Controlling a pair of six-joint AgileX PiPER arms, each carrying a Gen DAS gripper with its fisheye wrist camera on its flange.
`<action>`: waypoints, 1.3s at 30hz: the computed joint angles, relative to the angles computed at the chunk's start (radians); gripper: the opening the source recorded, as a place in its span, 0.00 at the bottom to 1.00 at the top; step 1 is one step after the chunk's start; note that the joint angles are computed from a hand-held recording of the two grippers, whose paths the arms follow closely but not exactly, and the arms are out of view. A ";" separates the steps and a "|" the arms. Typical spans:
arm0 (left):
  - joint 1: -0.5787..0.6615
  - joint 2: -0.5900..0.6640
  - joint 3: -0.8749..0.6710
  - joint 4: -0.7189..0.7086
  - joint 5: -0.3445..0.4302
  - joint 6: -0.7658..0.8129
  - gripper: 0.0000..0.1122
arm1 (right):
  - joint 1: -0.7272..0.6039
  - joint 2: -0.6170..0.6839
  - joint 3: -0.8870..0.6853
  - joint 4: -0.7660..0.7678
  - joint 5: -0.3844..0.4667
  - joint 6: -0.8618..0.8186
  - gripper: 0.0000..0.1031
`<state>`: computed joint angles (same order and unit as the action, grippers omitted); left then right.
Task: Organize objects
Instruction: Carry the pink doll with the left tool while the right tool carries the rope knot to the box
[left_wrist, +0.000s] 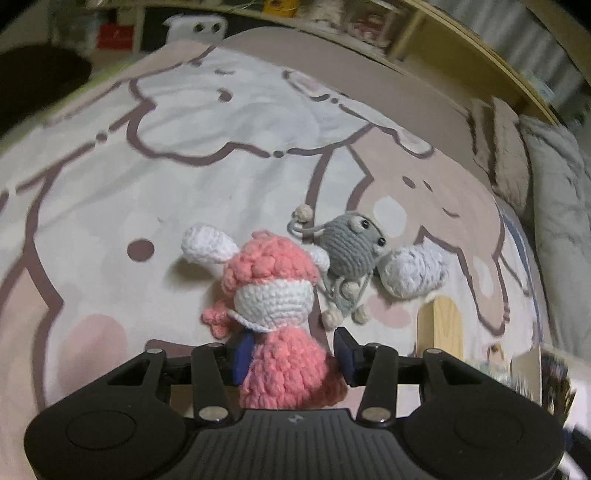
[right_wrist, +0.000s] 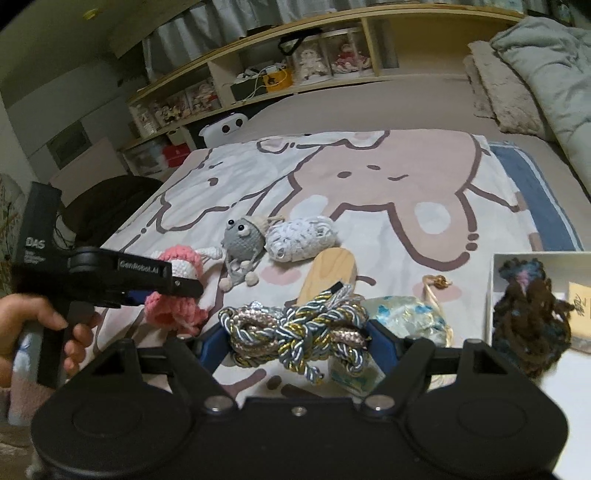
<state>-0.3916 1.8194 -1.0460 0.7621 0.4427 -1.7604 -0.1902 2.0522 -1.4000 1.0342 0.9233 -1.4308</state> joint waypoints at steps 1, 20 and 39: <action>0.010 0.007 0.008 0.003 -0.025 -0.019 0.42 | -0.002 -0.002 0.003 -0.002 -0.001 -0.002 0.76; -0.207 -0.054 -0.085 0.283 0.292 -0.149 0.34 | -0.049 -0.031 -0.032 0.046 -0.021 0.018 0.76; -0.339 -0.053 -0.218 0.406 0.297 -0.135 0.34 | -0.172 -0.008 -0.231 0.024 -0.045 0.144 0.76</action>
<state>-0.7309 1.7665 -1.2637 1.1679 0.7397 -1.8952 -0.3624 2.0438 -1.6312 1.0583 0.8782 -1.2868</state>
